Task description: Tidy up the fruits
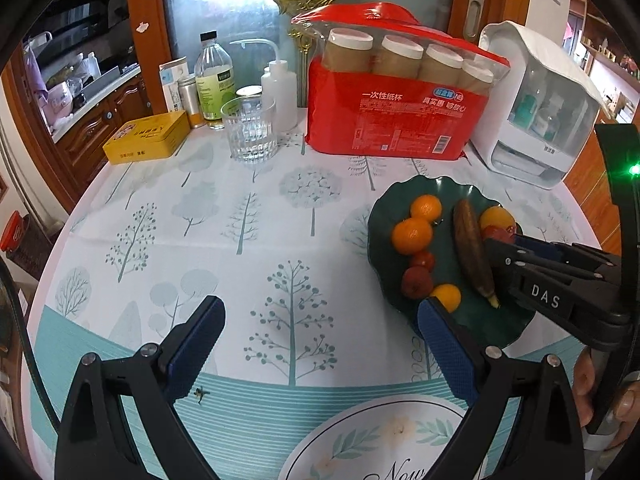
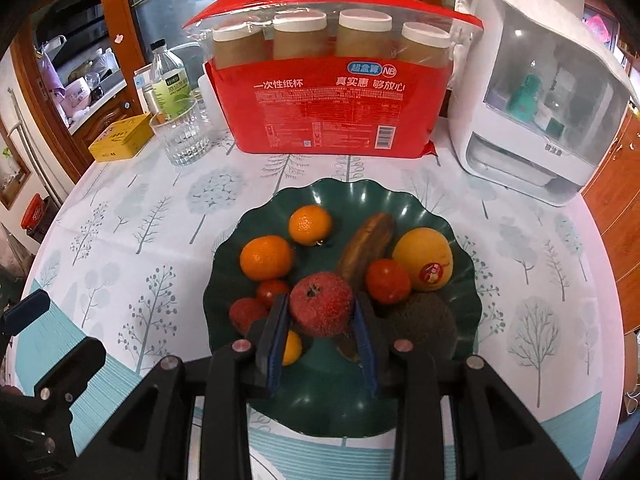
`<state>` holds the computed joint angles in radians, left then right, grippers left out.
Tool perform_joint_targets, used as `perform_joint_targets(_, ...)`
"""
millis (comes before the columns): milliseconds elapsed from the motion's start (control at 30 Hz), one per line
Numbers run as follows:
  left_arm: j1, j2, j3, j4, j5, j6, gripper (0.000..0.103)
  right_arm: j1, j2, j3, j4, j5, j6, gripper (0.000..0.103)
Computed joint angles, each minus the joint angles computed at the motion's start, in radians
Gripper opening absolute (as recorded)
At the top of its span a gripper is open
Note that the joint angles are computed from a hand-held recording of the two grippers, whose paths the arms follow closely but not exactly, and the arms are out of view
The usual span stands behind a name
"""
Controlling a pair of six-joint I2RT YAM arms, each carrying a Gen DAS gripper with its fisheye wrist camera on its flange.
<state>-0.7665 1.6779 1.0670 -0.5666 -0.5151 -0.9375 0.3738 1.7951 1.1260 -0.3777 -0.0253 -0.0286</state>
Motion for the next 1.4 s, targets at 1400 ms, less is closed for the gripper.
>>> perform_joint_targets(1400, -0.656, -0.011, 0.35, -0.804, -0.066, -0.706, 0.097, 0.006, -1.073, -0.311, -0.751, 0.039, 0.195, 0.051)
